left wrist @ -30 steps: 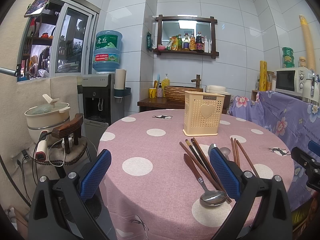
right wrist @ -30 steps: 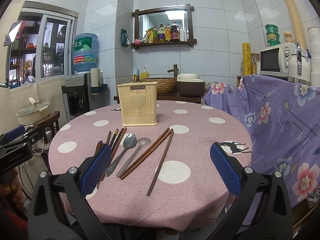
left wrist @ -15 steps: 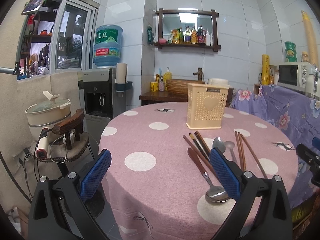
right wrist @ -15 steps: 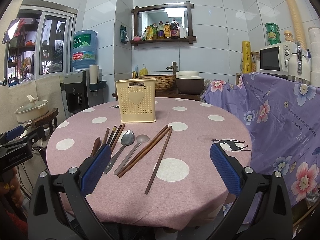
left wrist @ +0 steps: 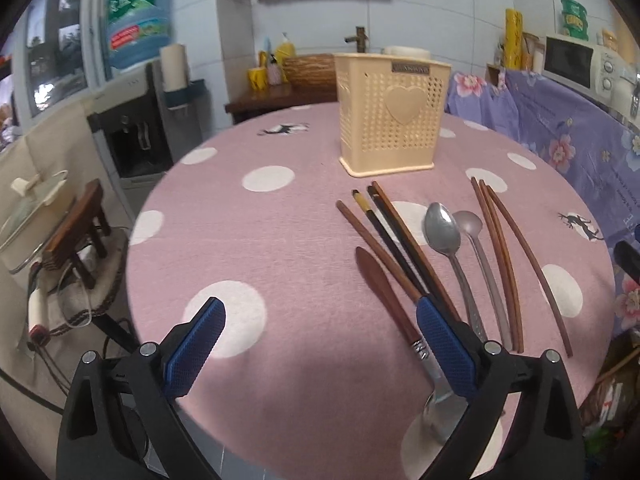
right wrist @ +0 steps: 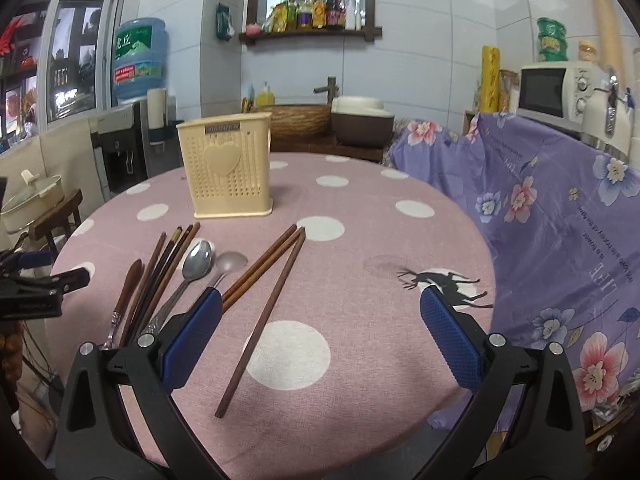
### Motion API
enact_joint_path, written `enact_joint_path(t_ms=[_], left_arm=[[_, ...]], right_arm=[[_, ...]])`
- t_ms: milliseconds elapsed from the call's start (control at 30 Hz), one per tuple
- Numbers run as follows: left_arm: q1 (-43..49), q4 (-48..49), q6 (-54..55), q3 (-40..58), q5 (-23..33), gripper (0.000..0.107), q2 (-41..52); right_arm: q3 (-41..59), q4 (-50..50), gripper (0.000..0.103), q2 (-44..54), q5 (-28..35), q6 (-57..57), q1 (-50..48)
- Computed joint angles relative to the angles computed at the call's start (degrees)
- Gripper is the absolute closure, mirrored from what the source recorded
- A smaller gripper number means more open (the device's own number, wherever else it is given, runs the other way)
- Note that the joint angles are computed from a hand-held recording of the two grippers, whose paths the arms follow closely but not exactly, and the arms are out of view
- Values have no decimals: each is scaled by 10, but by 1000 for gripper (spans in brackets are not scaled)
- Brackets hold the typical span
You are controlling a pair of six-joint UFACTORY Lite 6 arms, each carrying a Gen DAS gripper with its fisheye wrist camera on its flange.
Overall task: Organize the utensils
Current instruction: 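Grasp the wooden spoon handle with the left tool while the right tool grasps a brown chopstick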
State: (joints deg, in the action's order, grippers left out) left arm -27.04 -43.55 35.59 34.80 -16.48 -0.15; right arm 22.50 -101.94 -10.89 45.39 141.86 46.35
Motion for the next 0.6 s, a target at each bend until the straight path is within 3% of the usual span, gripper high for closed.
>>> enact_joint_path(t_ms=[133, 200, 367, 467, 600], left_arm=[[0, 7, 2, 55, 43, 18, 50], [-12, -62, 72, 69, 33, 23, 67], [-4, -92, 99, 103, 52, 32, 95], [2, -143, 145, 129, 71, 41, 117], [16, -193, 180, 154, 104, 50, 139]], right_arm=[[46, -43, 7, 61, -55, -2, -58], [78, -79, 16, 95, -100, 7, -98], [175, -174, 35, 186, -234, 60, -189], [246, -135, 51, 250, -267, 10, -213], [304, -100, 56, 297, -294, -21, -231]])
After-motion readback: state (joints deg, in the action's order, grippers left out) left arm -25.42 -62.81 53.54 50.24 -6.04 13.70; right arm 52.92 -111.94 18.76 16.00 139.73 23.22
